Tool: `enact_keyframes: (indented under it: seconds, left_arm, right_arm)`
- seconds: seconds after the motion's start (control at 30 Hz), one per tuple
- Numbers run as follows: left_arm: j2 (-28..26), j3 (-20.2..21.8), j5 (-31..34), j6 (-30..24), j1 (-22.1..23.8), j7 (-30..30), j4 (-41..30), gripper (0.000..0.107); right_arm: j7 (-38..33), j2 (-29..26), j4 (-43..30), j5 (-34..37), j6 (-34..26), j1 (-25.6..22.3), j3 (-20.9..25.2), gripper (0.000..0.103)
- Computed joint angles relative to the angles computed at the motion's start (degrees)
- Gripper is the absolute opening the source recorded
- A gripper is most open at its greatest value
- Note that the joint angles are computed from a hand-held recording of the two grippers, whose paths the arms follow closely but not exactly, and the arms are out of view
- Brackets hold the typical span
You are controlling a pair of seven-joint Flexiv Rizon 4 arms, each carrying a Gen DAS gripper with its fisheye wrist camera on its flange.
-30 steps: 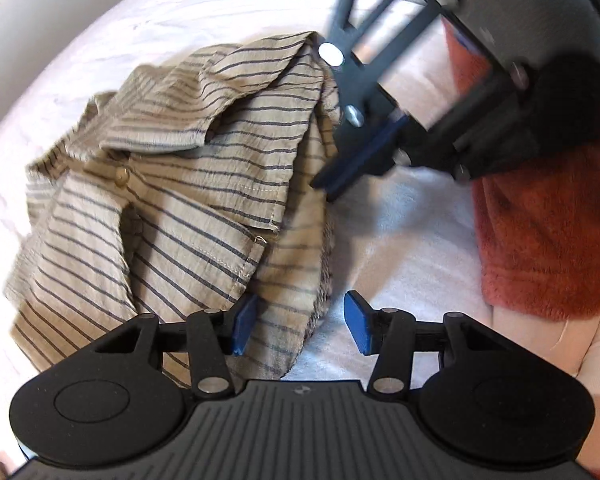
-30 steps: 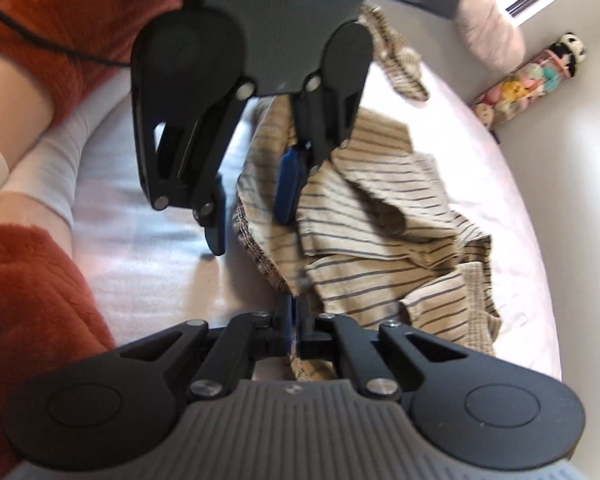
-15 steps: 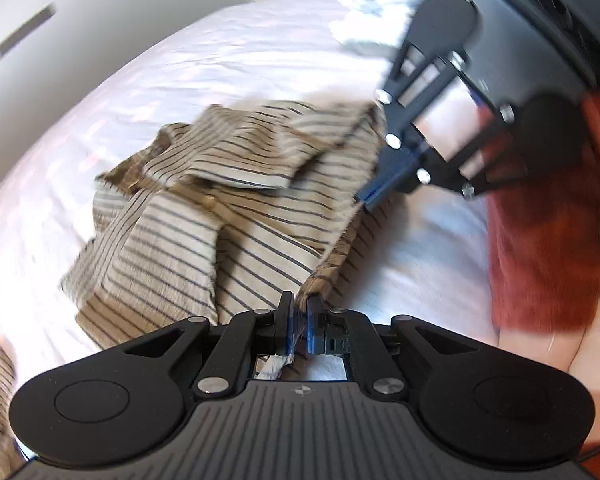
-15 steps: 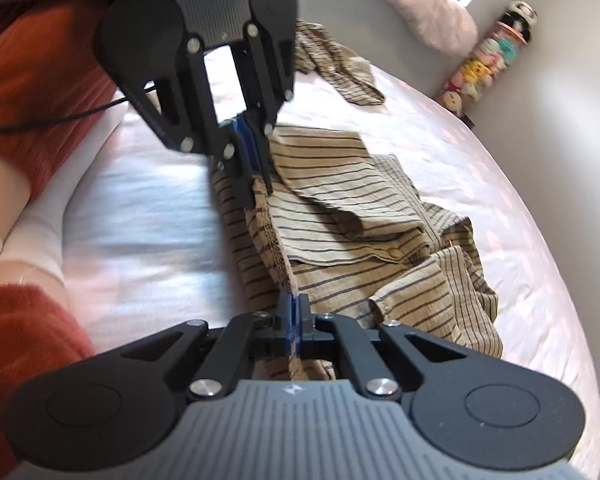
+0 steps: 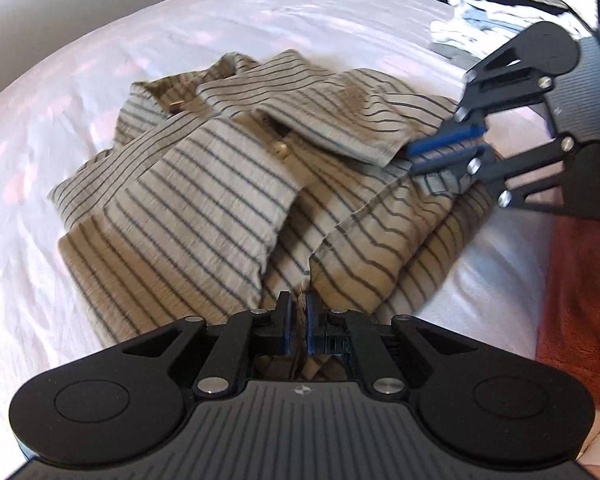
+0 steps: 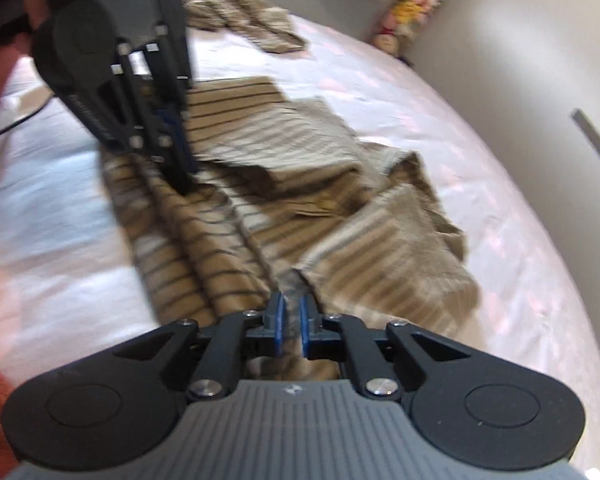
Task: Fold clothes
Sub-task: 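Open both grippers and release the striped shirt onto the bed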
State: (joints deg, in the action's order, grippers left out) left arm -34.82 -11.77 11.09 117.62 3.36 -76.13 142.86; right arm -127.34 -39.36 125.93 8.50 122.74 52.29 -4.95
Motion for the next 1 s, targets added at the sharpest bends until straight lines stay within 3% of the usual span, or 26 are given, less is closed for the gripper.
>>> enact_keyframes:
  seconds: [0.1, 0.27, 0.3, 0.37, 0.47, 0.53, 0.67, 0.8, 0.9, 1.0]
  left_arm:
    - [0.9, 3.7, -3.5, 1.2, -4.1, -1.0, 0.9, 0.004]
    - [1.0, 5.5, -3.1, 8.7, -5.0, -2.5, 3.0, 0.006]
    - [1.0, 5.5, -2.4, 10.3, -4.7, -2.9, 3.4, 0.009]
    - [0.6, 4.9, 0.2, 13.3, -3.3, -3.2, 4.0, 0.011]
    - [0.6, 2.7, 5.3, 13.2, -0.5, -2.0, 3.4, 0.012]
    - [0.7, 1.8, 7.7, 12.3, 0.0, -0.5, 3.0, 0.012]
    - [0.9, 3.8, 3.7, 6.4, -6.1, 4.5, 1.4, 0.012]
    - [0.4, 3.7, -0.7, 2.1, -6.6, 4.5, 0.6, 0.012]
    - [0.1, 1.8, -1.0, 0.8, -3.7, 2.9, 0.8, 0.012]
    - [0.6, 3.4, -3.6, -1.5, -5.8, 2.7, 0.6, 0.012]
  right_arm:
    - [0.3, -0.4, -0.1, 4.3, 2.8, 2.1, -1.8, 0.022]
    - [1.0, 1.0, 2.3, -0.8, 8.3, -5.3, 5.0, 0.024]
    - [1.3, 1.8, 3.1, -2.8, 7.9, -7.1, 6.4, 0.029]
    - [1.8, 4.4, 4.0, -5.8, 1.8, -9.0, 7.5, 0.039]
    - [6.3, 8.3, 4.2, -17.0, -12.3, -17.8, 12.8, 0.039]
    - [7.3, 8.8, 4.5, -20.6, -15.0, -19.6, 13.5, 0.038]
    - [8.6, 9.0, 5.5, -19.6, -15.8, -12.7, 6.6, 0.032]
    - [9.3, 9.0, 6.2, -18.2, -16.4, -7.8, 2.0, 0.003]
    - [12.3, 9.6, 5.3, -17.6, -18.6, -8.9, 2.4, 0.002]
    - [19.0, 9.4, 2.5, -17.0, -23.8, -11.0, 2.9, 0.002]
